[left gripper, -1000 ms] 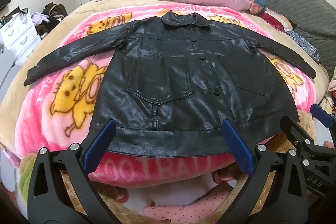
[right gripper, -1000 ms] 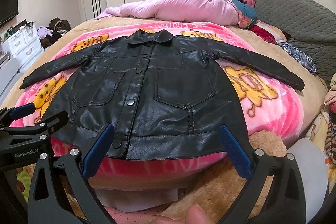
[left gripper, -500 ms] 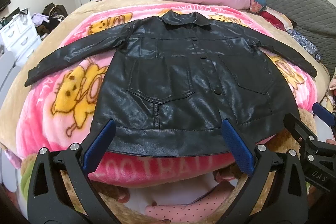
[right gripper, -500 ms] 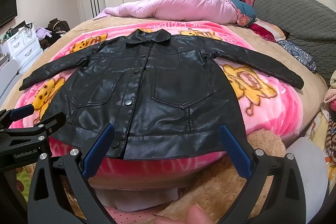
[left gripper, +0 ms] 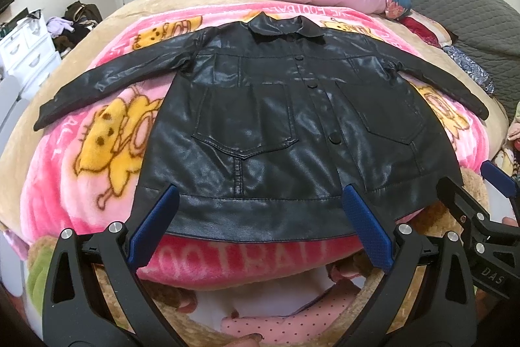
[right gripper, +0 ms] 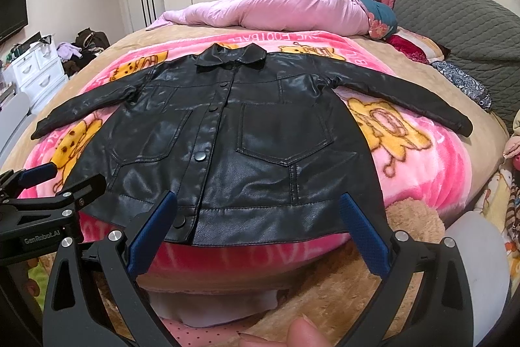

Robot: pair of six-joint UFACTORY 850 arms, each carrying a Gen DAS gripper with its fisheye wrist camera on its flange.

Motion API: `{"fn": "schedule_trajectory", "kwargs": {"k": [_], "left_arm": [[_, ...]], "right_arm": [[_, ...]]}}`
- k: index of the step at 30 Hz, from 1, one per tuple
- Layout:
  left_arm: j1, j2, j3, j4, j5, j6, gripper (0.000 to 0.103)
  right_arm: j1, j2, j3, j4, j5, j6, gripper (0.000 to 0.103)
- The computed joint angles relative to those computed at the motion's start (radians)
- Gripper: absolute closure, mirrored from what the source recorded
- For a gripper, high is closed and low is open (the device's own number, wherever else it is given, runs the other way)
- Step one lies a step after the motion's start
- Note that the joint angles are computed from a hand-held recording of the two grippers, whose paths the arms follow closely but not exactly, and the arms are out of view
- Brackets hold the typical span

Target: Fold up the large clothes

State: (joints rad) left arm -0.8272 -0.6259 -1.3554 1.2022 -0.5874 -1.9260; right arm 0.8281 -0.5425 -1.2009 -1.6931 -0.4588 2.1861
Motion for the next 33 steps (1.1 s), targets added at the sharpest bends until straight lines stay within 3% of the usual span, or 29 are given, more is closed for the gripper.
{"fn": "schedule_trajectory", "kwargs": {"k": [9,11,13,16,23,26,33], "left_arm": [[0.01,-0.011,-0.04,-0.067,-0.008,0.081,0.009],[0.03,-0.014,-0.064,-0.111,0.042,0.126,0.009],[0.036,-0.022,-0.087,-0.112,0.04,0.144,0.009],[0.036,-0.052,-0.137,-0.108,-0.003,0.192,0.009],[0.061,-0.073,-0.181,-0.111,0.05,0.248,0.009],[0.08,-0.092,-0.217,-0.17,0.086,0.311,0.009],[0.115,-0.159,-0.345,-0.313,0.09,0.449,0.009]], "right_arm": [[-0.026,0.03,0.016,-0.084,0.043,0.093,0.004],[-0.038,0.045,0.018,-0.115,0.042,0.126,0.004],[-0.049,0.056,0.019,-0.128,0.034,0.141,0.004],[-0.07,0.059,0.002,-0.095,0.045,0.112,0.004],[-0.099,0.033,-0.061,-0.007,0.054,0.03,0.004],[-0.108,0.031,-0.076,0.007,0.074,0.003,0.004],[-0.149,0.027,-0.107,-0.052,0.107,0.069,0.004]]}}
